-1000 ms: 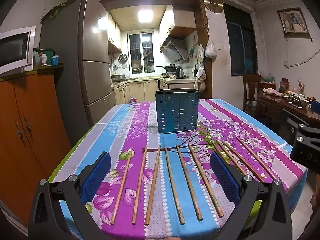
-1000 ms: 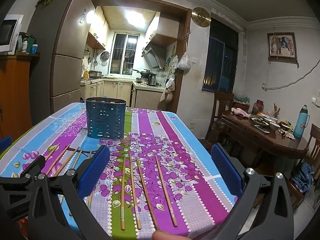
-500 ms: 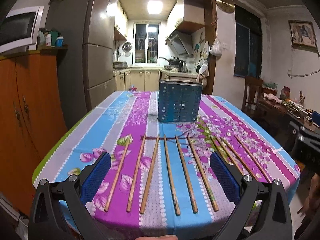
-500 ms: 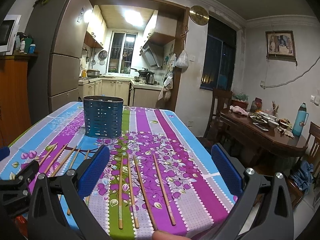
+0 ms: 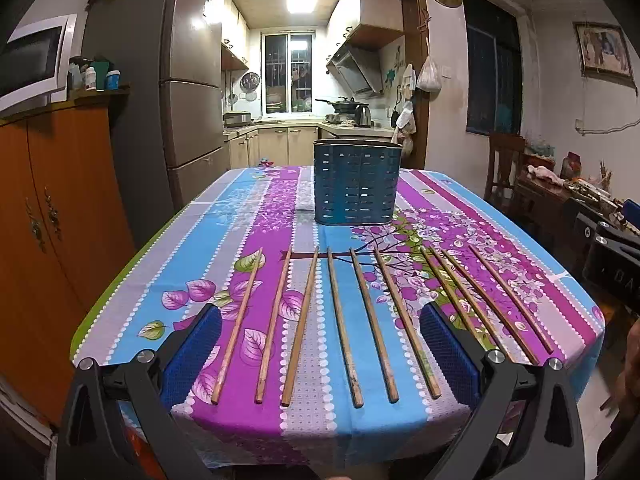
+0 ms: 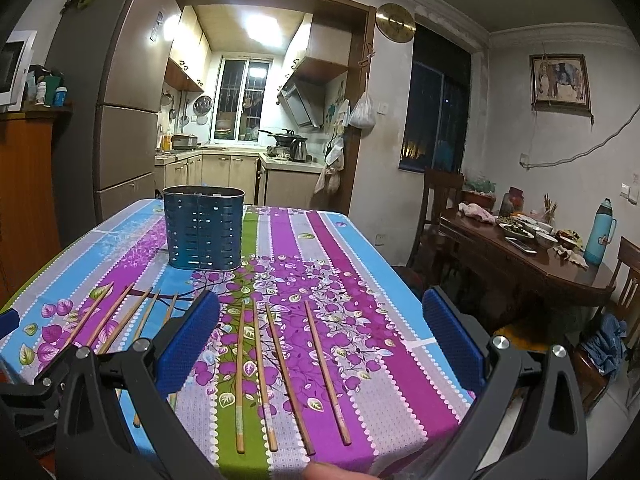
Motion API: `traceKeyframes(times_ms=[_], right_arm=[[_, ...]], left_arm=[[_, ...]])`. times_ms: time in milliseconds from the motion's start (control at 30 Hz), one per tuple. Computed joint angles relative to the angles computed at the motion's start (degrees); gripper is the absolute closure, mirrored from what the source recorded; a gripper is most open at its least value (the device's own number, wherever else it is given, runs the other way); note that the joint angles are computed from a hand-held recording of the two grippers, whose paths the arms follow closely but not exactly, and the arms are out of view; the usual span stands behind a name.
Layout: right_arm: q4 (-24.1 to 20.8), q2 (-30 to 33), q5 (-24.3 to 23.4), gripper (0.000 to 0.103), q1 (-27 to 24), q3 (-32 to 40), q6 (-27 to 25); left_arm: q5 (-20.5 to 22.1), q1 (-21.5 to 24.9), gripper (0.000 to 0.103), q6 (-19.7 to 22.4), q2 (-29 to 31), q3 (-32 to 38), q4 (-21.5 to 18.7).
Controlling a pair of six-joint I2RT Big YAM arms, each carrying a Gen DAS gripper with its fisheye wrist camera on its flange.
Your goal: Organize utensils
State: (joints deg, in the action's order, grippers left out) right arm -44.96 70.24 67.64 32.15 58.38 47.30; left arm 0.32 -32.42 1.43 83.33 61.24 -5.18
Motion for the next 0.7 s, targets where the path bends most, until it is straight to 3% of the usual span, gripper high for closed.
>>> traceKeyframes(times_ms=[700], right_arm=[[-1.08, 2.08, -6.91, 0.005, -3.35, 1.26, 0.11]], left_arm=[[-5.89, -0.61, 0.004, 0.4, 1.5, 1.06, 2.34]])
